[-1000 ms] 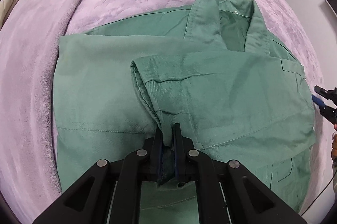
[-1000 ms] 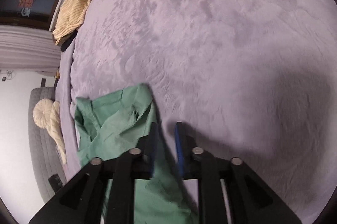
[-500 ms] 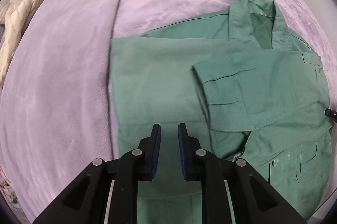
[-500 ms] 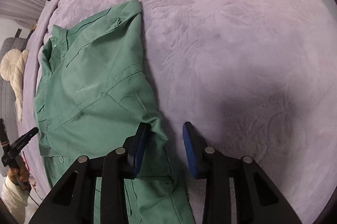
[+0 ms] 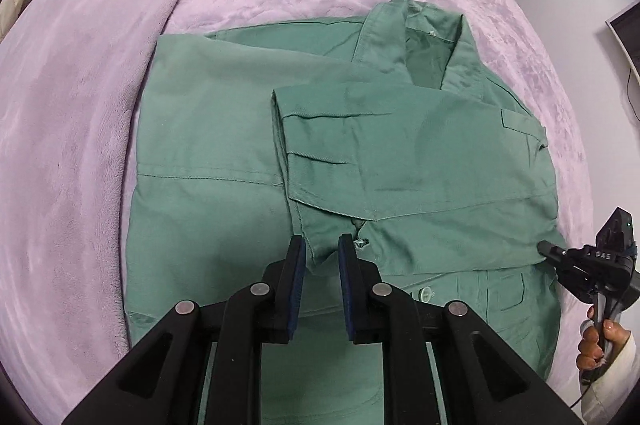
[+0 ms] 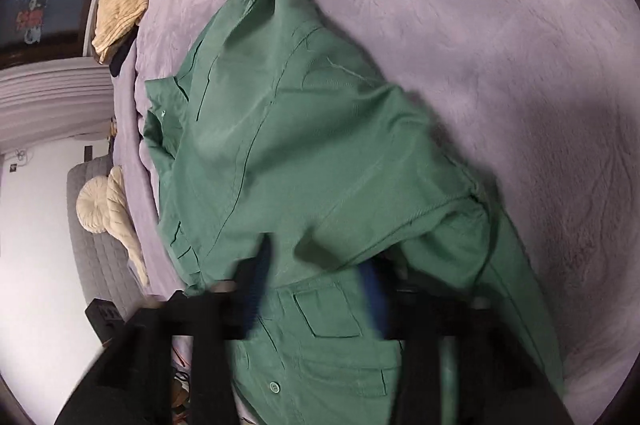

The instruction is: Fold small clothes

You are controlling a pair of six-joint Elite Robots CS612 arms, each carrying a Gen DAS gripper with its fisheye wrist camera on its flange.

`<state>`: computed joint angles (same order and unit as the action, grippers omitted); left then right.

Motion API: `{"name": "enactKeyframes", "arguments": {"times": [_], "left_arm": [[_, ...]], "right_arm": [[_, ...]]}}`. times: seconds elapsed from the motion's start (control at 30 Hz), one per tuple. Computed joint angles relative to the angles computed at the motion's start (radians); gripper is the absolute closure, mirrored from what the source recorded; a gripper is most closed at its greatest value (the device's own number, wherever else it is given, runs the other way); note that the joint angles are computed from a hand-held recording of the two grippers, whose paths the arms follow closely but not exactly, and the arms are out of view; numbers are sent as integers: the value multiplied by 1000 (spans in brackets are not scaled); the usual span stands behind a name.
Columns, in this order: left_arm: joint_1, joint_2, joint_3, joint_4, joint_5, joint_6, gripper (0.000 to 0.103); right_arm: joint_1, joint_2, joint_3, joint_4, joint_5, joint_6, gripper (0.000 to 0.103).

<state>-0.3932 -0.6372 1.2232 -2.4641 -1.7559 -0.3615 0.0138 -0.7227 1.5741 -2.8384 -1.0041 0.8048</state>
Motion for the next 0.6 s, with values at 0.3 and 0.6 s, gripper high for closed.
{"name": "enactKeyframes", "arguments": {"times": [0.3, 0.6], "left_arm": [[-12, 0, 24, 119, 102, 15, 85], [-32, -62, 83, 76, 174, -12, 85]], "right_arm": [[-7, -35, 29, 128, -86, -146, 100], [14, -71, 30, 183, -53, -193, 31]]}}
